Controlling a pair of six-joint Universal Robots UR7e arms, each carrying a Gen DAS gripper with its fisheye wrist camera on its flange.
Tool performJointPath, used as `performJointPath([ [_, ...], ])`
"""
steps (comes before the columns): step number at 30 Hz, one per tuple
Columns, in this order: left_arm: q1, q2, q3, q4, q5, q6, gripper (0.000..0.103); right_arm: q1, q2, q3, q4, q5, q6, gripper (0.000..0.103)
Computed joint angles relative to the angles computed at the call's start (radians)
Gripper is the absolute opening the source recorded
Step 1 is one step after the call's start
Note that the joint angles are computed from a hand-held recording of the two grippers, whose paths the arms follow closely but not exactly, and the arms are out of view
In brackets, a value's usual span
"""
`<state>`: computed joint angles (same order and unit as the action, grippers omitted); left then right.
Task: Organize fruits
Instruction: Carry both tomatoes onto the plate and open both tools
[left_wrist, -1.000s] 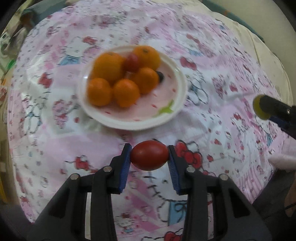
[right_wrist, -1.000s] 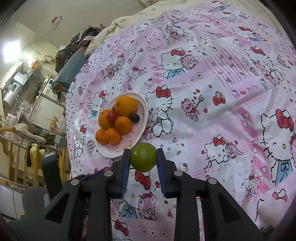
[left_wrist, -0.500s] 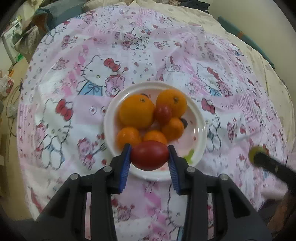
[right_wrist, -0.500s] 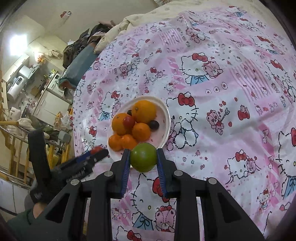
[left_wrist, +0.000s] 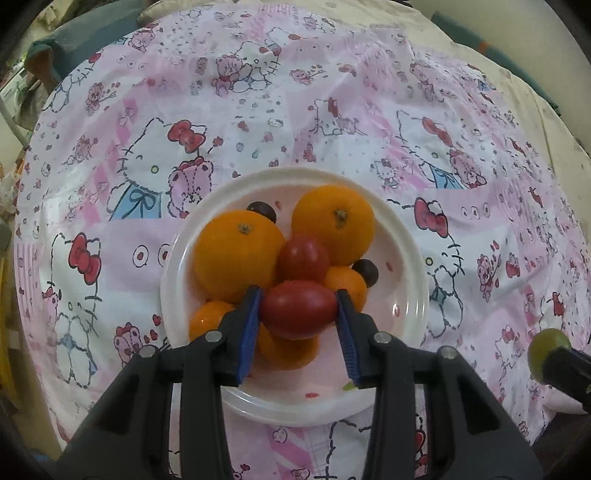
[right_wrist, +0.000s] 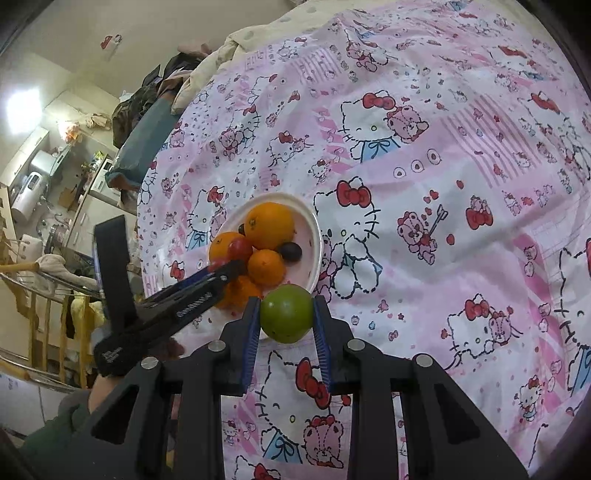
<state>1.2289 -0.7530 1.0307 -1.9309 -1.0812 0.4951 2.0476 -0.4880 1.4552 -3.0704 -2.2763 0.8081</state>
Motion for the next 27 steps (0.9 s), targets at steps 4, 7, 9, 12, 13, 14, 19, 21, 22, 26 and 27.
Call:
performJointPath([
  [4,0.002,-0.021,0.033,-0.069,0.006,0.017,0.072,0.001,0.003,-0.009,0.001,0.004,-0.01,0.029],
  [7,0.006,-0.02,0.009,-0.033,0.0,0.012,0.072,0.003,0.005,-0.012,0.004,0.002,-0.013,0.029],
  [9,0.007,-0.031,0.0,-0.013,0.011,0.019,0.072,0.002,0.006,-0.016,0.012,-0.001,-0.014,0.029],
  [12,0.009,-0.059,0.005,-0.014,0.044,0.025,0.072,-0.003,0.012,-0.029,0.046,-0.004,-0.008,0.029],
  [13,0.011,-0.069,0.007,-0.02,0.053,0.023,0.072,-0.008,0.015,-0.038,0.06,0.004,-0.012,0.029],
  [14,0.013,-0.079,0.005,-0.02,0.059,0.015,0.072,-0.012,0.023,-0.056,0.082,0.01,-0.023,0.029],
  [19,0.02,-0.097,-0.023,-0.024,0.077,-0.009,0.072,-0.033,0.077,-0.157,0.159,0.05,-0.092,0.029],
  [21,0.03,-0.092,-0.057,0.015,0.068,-0.053,0.072,-0.042,0.109,-0.214,0.209,0.061,-0.126,0.029],
  [22,0.036,-0.09,-0.067,0.025,0.064,-0.066,0.072,-0.045,0.12,-0.234,0.227,0.062,-0.138,0.029],
  [26,0.046,-0.083,-0.075,0.042,0.07,-0.077,0.072,-0.055,0.159,-0.302,0.305,0.06,-0.166,0.029],
  [27,0.046,-0.084,-0.072,0.04,0.07,-0.068,0.072,-0.056,0.16,-0.303,0.299,0.057,-0.164,0.029],
])
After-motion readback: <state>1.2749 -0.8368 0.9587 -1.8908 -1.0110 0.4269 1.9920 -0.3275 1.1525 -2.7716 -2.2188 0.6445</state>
